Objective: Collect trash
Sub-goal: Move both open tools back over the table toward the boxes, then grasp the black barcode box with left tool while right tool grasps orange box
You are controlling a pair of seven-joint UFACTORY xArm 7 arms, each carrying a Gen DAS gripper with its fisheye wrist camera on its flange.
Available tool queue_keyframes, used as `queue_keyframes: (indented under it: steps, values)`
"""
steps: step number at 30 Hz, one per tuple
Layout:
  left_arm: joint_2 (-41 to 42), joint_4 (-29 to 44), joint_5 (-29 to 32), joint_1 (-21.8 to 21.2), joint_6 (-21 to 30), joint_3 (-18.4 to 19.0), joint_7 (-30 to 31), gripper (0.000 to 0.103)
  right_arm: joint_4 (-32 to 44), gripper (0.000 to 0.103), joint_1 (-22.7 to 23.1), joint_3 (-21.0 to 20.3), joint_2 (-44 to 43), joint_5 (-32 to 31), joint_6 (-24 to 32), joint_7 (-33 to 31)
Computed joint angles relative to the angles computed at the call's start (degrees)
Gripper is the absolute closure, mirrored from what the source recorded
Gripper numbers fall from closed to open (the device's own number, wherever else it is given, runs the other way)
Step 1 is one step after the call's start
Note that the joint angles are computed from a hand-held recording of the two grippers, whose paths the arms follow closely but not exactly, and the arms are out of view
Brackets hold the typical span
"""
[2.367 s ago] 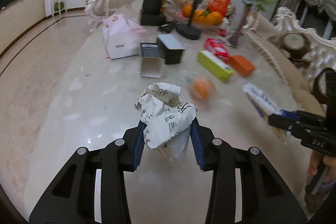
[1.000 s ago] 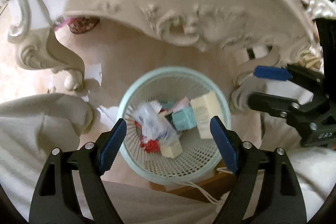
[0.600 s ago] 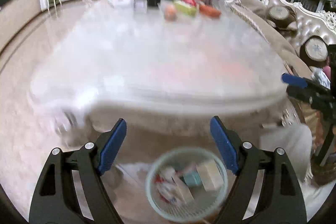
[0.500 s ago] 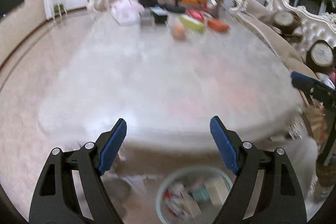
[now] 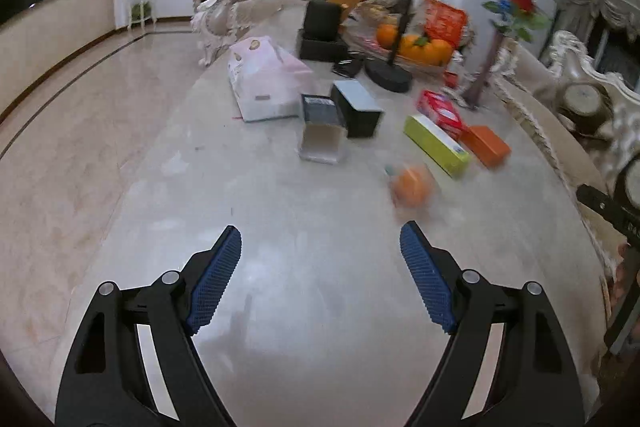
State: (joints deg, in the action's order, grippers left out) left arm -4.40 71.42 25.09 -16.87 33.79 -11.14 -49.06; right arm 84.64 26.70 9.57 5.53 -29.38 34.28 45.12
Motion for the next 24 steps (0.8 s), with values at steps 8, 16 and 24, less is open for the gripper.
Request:
queue_keyframes:
  steps: [8,16,24]
  values:
    - [15.52,17.89,1.76,-2.27,3.73,3.94,0.64,0.023,16.44,0.028,-0.43,-2.7,14.2,7.86,4.97,-14.25]
    - [25.0,28.55,-3.1,-4.32,4.9,7.81,6.52,0.023,27.12,0.026,0.73,-5.29,22.77,12.41,8.98,-22.17]
    - [30.85,36.11,-5.8,-5.35,7.59,10.09,9.75,0.013,38.73,0.02,1.94,-7.17,30.69,15.11,13.34,-25.81]
